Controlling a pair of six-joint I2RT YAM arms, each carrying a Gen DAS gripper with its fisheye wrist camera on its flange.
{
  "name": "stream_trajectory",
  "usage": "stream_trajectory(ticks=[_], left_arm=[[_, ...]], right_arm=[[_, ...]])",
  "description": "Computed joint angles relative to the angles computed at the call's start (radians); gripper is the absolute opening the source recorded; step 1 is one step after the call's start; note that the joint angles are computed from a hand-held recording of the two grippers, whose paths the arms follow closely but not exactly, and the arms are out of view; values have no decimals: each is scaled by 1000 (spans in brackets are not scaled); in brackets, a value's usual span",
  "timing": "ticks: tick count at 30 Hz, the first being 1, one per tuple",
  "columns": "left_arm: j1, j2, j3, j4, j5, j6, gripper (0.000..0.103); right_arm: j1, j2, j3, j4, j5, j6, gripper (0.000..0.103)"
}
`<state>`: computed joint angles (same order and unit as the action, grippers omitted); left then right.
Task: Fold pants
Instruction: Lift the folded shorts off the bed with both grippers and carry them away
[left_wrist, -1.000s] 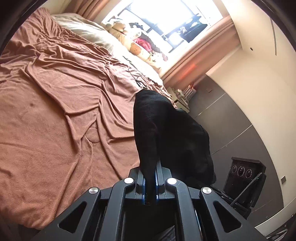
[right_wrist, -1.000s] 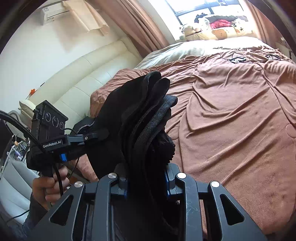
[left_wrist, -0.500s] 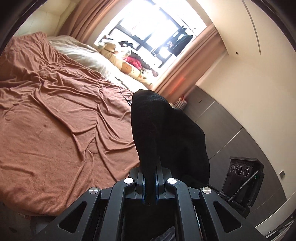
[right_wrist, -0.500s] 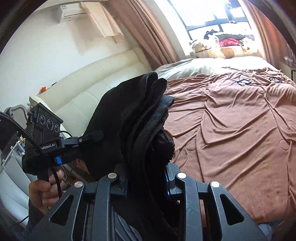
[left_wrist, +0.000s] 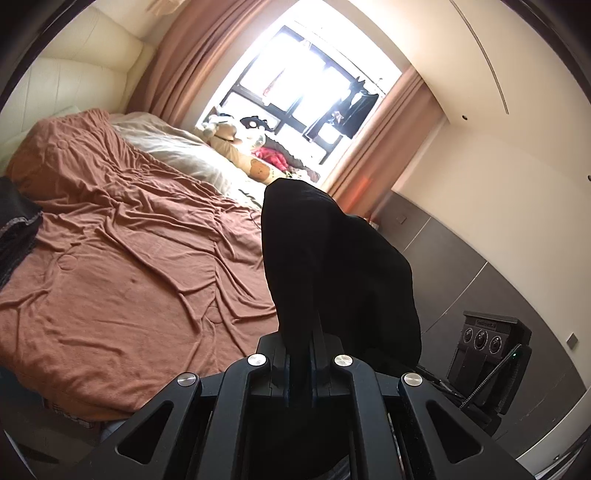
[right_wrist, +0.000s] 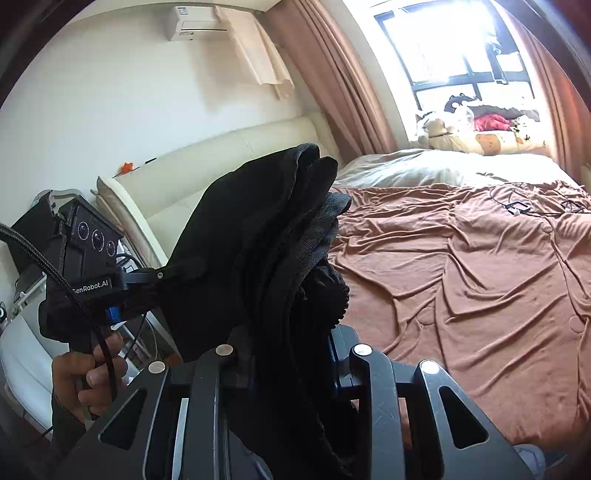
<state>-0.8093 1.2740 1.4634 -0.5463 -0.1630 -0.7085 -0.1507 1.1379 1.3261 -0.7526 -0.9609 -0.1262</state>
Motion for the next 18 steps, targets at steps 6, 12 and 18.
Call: stream_trajectory(ticks=[6,12,18], left_arm=[[-19,-117,-12,-108,-60,-16,7],[-41,-222,28,-254,-146,-24,7],[-120,-283,128,-425,-305,-52,7]], right_arm=[[70,-15,-30,48,6,32,25],[163,-22,-31,90,19,94,25],[269,36,46,99,54,101,25]])
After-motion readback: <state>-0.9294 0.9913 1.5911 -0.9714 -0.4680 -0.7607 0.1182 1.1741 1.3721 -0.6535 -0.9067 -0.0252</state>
